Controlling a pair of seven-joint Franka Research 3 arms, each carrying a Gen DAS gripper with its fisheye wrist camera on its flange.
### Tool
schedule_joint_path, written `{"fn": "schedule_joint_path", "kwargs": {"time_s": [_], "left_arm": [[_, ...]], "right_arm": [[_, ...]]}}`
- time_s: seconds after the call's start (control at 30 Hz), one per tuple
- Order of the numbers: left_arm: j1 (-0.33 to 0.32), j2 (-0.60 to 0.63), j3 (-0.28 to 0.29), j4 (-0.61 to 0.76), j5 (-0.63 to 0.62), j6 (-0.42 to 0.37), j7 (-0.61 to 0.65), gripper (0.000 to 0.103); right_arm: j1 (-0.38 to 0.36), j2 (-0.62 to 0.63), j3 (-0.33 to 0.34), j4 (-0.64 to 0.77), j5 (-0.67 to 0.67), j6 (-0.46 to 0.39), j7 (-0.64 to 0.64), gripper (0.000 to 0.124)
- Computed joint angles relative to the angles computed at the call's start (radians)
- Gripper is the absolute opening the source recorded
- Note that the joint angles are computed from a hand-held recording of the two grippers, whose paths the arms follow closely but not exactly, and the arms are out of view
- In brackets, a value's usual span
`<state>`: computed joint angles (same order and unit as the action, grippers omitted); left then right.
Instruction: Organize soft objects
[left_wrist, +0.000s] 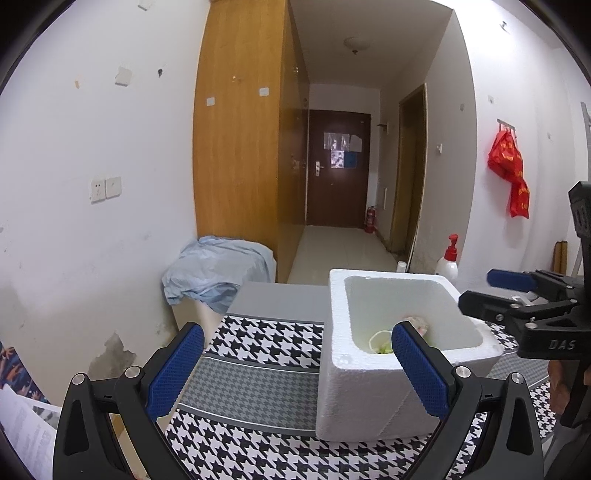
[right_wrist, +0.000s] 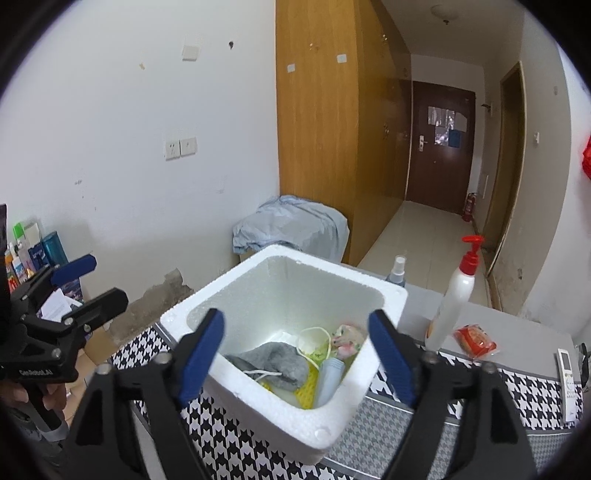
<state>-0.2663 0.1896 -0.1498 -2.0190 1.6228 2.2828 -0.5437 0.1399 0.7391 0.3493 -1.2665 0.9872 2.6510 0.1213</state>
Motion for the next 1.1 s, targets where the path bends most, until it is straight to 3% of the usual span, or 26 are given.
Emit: {"fn": "schedule_joint_path", "kwargs": {"time_s": [0.2, 0.37, 0.77, 1.1], "left_arm": [[-0.012, -0.004, -0.008, 0.004, 0.015, -0.002, 0.003, 0.102], [-0.030, 0.008, -0.014, 0.031, 0.023, -0.015, 0.024, 0.102], [-0.079, 0.041, -0.018, 0.088, 0.040, -0.024, 0.053, 0.102], [-0.127, 0.051, -0.025, 0.109, 0.052, -0.075, 0.044, 0.102]], "right_arm": [[-0.047, -0.061, 0.034, -0.084, 0.104, 0.039, -0.094, 0.102], [-0.081, -0.111, 0.038, -0.144, 0.220, 0.017, -0.197, 0.102], [-0.089, -0.228, -0.038, -0.281, 0.469, -0.010, -0.387, 0.102], [-0.072, -0.321, -0.132, -0.396, 0.673, -0.069, -0.527, 0.102]]}}
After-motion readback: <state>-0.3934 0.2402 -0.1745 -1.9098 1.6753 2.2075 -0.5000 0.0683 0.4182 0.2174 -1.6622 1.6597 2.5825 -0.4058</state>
